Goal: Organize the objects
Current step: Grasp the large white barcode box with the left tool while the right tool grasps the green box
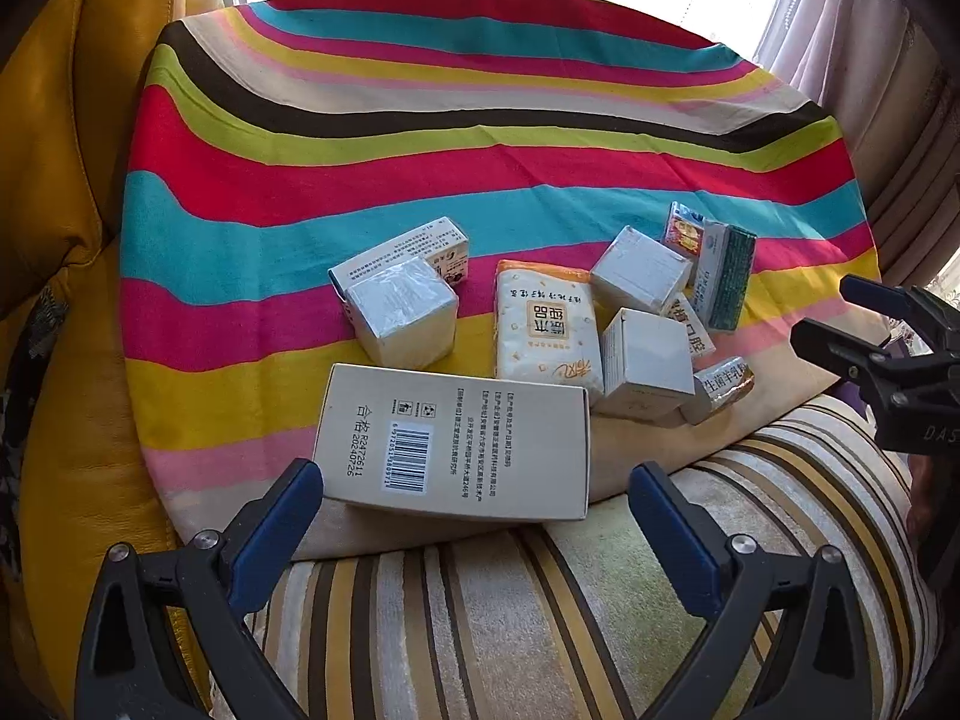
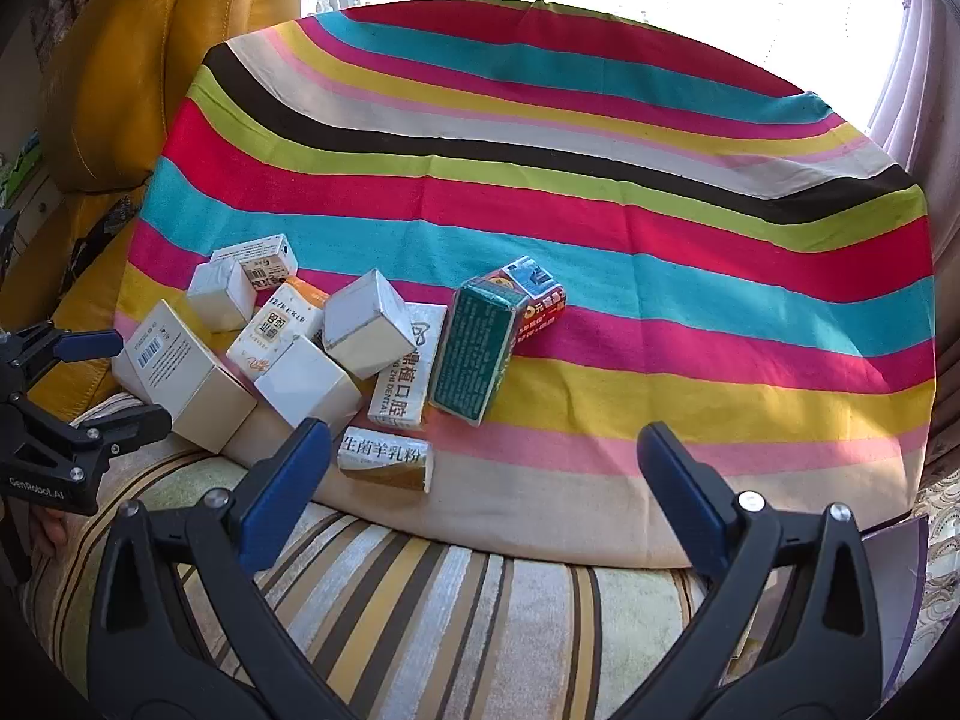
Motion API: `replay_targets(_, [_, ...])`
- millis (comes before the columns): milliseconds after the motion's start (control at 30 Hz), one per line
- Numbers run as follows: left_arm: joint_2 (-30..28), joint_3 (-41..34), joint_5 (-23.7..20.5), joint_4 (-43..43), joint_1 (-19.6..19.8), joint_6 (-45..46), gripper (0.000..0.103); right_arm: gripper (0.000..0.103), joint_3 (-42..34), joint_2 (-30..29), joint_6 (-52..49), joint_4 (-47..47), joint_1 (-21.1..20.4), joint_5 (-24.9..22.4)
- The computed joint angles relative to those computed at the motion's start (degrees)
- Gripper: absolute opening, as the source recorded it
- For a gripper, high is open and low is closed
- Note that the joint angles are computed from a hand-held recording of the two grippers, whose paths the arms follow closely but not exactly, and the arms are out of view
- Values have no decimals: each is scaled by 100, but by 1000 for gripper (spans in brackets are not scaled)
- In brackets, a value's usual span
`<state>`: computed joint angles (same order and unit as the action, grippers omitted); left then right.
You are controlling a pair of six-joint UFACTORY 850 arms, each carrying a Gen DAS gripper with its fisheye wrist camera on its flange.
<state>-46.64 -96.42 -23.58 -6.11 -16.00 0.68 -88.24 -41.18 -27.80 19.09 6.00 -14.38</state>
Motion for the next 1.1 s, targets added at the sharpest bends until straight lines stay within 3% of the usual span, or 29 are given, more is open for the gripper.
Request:
replay_targets(233, [-83, -119, 60, 580, -8, -555, 103, 102, -579, -434, 911, -884, 54, -215])
replay_targets(433, [-259, -330, -174, 19, 60, -75, 103, 93, -984, -739, 1316, -1258, 73, -465])
replay_targets(633, [-246, -311, -101, -277, 56, 211, 103, 86, -1335, -1001, 1624, -1533, 89, -622])
replay_targets(900, [-384, -493, -358, -200, 28, -196, 103, 80, -1591, -1193, 1731, -1648, 111, -722])
replay_targets(1100, [-556, -651, -511, -210, 54, -403, 103, 59, -1662, -1254, 1611, -1506, 97, -807])
